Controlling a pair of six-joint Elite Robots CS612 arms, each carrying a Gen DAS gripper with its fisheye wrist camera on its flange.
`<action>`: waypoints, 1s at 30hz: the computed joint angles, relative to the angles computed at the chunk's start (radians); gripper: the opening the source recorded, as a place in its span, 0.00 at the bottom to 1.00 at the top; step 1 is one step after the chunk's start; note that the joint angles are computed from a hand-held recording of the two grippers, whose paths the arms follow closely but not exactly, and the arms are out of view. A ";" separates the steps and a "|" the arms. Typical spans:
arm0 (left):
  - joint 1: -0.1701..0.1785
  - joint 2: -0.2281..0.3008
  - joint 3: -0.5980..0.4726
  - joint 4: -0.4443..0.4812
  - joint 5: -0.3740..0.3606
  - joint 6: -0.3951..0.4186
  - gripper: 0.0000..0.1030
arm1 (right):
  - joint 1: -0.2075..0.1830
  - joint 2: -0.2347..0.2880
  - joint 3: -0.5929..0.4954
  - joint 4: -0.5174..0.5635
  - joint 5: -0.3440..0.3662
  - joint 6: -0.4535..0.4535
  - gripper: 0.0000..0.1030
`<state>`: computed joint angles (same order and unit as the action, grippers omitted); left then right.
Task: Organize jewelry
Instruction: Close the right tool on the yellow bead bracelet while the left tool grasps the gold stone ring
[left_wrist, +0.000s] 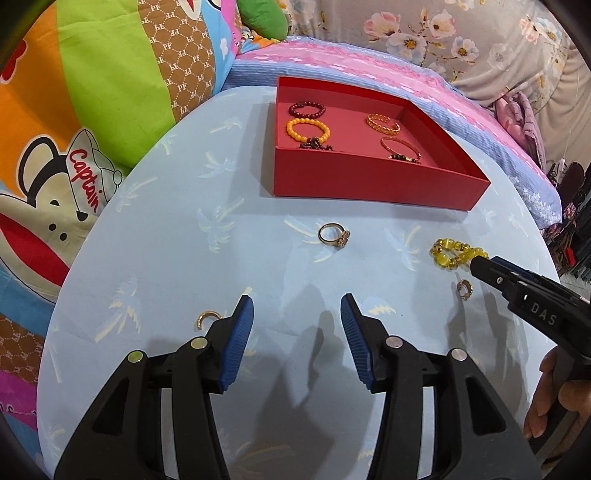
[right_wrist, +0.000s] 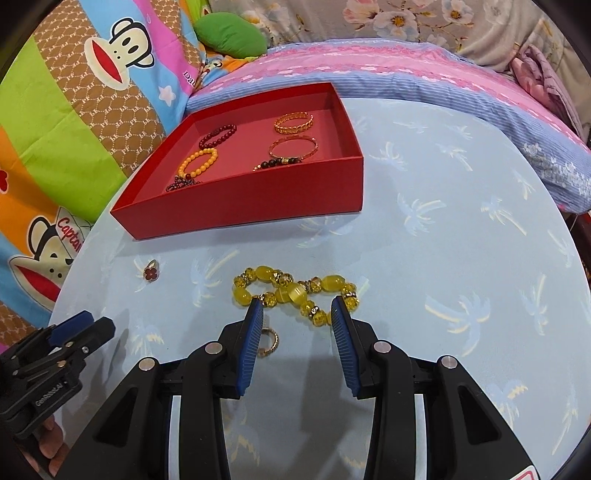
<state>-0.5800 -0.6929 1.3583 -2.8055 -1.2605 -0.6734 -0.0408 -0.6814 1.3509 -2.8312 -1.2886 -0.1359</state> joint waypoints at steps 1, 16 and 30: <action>0.001 0.000 0.001 0.000 0.001 -0.003 0.46 | 0.001 0.002 -0.002 -0.006 -0.002 -0.003 0.36; 0.006 -0.006 0.010 0.003 0.007 -0.018 0.46 | 0.003 0.004 -0.003 0.019 -0.002 -0.031 0.09; 0.010 0.012 -0.030 -0.002 -0.007 0.004 0.50 | 0.002 -0.029 0.034 -0.004 0.063 -0.022 0.09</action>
